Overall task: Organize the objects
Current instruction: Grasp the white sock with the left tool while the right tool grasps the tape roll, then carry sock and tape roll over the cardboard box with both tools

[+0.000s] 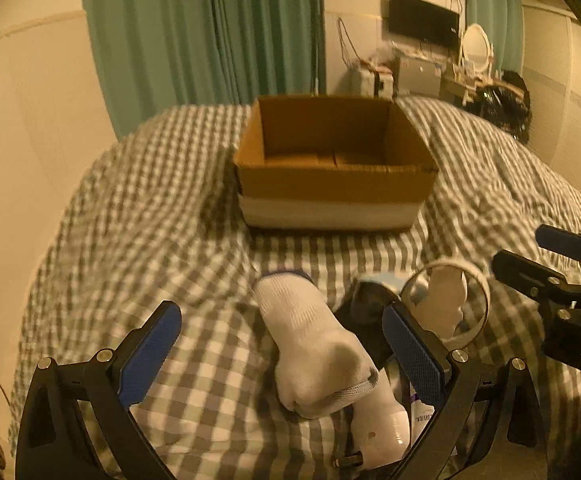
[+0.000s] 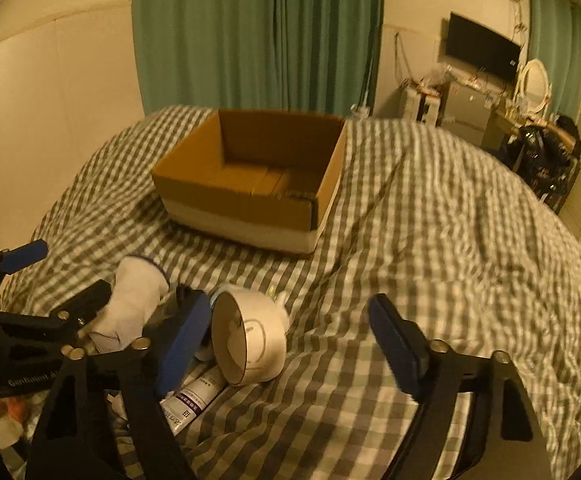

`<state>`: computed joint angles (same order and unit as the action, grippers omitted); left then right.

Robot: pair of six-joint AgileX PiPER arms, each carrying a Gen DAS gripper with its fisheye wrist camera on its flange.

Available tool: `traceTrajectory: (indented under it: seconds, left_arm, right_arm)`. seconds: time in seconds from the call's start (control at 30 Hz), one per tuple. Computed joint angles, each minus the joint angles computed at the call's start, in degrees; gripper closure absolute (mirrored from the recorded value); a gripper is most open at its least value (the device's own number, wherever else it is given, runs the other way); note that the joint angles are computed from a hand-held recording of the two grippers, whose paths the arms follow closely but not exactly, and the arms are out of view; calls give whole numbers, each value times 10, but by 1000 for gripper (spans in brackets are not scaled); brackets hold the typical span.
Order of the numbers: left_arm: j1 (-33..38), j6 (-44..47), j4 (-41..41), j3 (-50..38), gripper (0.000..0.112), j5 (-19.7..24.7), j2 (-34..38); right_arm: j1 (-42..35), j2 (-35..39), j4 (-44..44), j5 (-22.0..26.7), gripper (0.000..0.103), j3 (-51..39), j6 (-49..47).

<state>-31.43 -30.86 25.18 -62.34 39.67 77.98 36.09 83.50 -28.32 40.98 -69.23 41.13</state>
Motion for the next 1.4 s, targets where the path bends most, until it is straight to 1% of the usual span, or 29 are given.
traceTrajectory:
  seconds: [0.1,0.17,0.23,0.27,0.3,0.33,0.37,0.4,0.47,0.53,0.57,0.7,0.9,1.13,1.33,1.4]
  left_arm:
    - [9,30,-31,-5,13,-2,20]
    - [9,34,-31,-14,26,9,41]
    - [23,77,-78,-17,30,5,54]
    - [24,83,-87,-21,32,3,61]
    - [26,92,-96,-20,34,0,63]
    - [29,104,-108,-18,40,-5,64]
    - [33,124,-127,-18,49,-8,63]
    - [36,143,-147,-16,52,-12,63]
    - [38,153,-158,-15,59,-13,62]
    - [42,165,-172,-16,63,-15,62]
    - [44,169,-176,-16,66,-17,62]
    - [44,173,-182,-8,70,-23,51]
    - [50,191,-206,-2,75,-19,20]
    - [24,157,-169,0,77,-9,-31]
    - [5,139,-145,-28,77,18,-59]
    - [6,137,-142,-41,77,20,-69]
  right_arm:
    - [-11,18,37,-6,30,-6,-36]
    - [-26,34,79,-14,35,-15,-75]
    - [-37,47,118,-17,45,-20,-111]
    - [-42,55,139,-20,47,-22,-130]
    - [-46,60,157,-21,53,-23,-147]
    - [-49,68,180,-21,56,-27,-170]
    - [-50,72,190,-20,58,-29,-181]
    - [-51,75,200,-19,63,-30,-192]
    - [-48,84,203,-16,66,-34,-198]
    - [-49,87,202,-10,74,-37,-196]
    - [-50,86,203,-9,75,-37,-197]
    - [-47,77,192,-10,75,-33,-181]
    - [-24,46,134,-11,76,-20,-126]
    - [7,1,70,7,76,-17,-63]
    - [36,-27,24,33,76,-30,-33]
    - [46,-33,9,45,76,-38,-27]
